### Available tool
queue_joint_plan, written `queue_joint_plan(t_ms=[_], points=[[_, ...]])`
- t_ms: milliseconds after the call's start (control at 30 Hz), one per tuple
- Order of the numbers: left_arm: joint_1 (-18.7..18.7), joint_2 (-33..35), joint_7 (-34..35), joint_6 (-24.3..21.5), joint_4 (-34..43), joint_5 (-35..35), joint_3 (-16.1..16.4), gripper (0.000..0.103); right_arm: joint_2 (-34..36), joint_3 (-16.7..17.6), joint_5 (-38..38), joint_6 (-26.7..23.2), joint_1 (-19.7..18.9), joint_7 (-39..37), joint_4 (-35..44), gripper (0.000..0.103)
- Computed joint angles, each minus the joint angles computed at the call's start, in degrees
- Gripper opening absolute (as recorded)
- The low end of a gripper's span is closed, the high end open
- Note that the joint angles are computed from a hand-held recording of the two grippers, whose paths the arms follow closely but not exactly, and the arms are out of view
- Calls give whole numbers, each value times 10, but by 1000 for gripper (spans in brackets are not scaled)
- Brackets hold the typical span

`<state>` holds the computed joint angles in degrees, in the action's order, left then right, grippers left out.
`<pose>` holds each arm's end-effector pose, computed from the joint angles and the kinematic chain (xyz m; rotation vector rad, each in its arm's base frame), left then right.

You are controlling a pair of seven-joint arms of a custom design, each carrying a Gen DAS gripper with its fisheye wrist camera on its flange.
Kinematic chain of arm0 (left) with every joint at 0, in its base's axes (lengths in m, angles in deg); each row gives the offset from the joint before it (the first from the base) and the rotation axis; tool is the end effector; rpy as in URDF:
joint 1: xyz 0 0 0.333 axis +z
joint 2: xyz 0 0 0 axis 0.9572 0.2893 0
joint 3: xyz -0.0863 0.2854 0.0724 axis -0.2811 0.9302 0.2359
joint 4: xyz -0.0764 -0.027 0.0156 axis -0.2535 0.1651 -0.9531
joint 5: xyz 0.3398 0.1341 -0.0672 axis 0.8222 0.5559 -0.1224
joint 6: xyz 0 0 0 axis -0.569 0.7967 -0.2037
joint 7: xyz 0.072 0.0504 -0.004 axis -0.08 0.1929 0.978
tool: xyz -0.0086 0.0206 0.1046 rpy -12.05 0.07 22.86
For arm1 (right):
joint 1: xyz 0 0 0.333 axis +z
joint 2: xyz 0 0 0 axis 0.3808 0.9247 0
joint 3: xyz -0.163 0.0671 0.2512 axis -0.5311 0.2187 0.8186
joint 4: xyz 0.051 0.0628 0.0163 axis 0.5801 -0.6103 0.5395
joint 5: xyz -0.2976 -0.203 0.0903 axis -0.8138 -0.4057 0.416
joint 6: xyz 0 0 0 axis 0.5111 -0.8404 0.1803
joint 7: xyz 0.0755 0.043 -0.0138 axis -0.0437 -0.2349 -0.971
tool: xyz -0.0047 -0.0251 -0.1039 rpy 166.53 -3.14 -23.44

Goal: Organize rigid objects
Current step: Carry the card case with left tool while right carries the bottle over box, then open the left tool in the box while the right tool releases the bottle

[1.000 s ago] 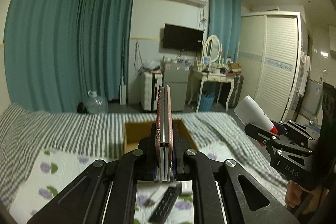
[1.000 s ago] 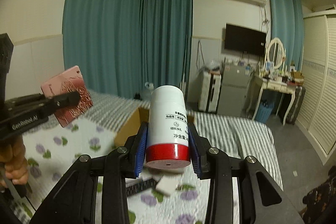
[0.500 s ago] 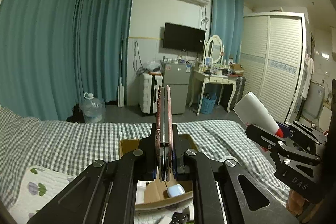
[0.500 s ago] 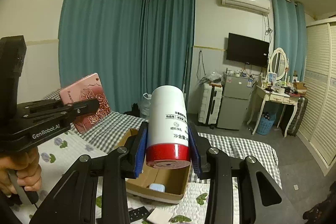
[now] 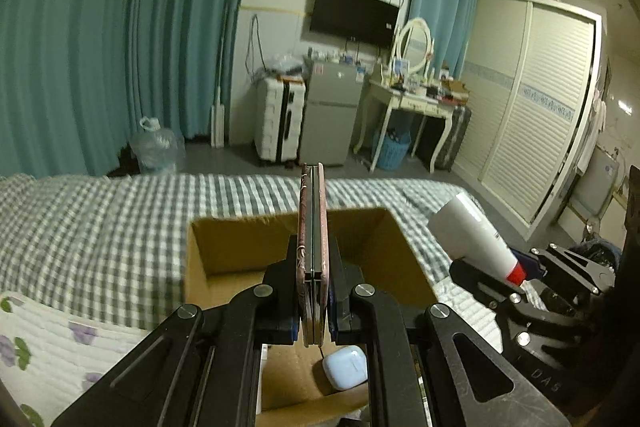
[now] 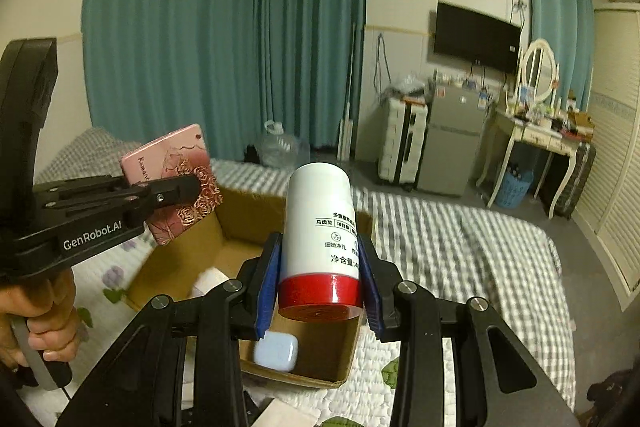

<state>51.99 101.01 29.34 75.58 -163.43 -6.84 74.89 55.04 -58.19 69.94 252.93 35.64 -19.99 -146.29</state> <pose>0.6199 -0.3244 0.4886 -1.7225 1.6124 -1.0362 0.6326 0.2073 0.4862 -1.9110 1.0327 -0.7052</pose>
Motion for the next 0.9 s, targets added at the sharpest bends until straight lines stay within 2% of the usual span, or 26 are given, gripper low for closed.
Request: queue_joint_plan(t_ms=[67,233,333,533,600,667,800,867,900], points=[[11,25,35,-4,21,-31,-14,10,23,-33,-32,-14,24,34,18,36],[27,70,112,-18,54,-115,-36,10,79,-88,-112,-53,59,108,68,36],[31,86,145,-30,63,-156,-42,10,106,-105,-153,-74,69,142,95,36],[32,108,184,-51,76,-213,-50,10,140,-131,-214,-105,81,198,122,36],[36,110,189,-47,71,-230,-54,10,144,-128,-224,-108,77,205,121,36],[30,106,181,-37,64,-229,-45,10,142,-131,-235,-97,80,210,112,36],[25,103,188,-59,69,-230,-42,15,137,-127,-242,-93,77,215,102,36],[18,90,178,-52,59,-217,-32,18,135,-128,-244,-99,77,221,101,36],[17,85,175,-50,55,-212,-30,24,132,-129,-246,-99,78,225,97,36]])
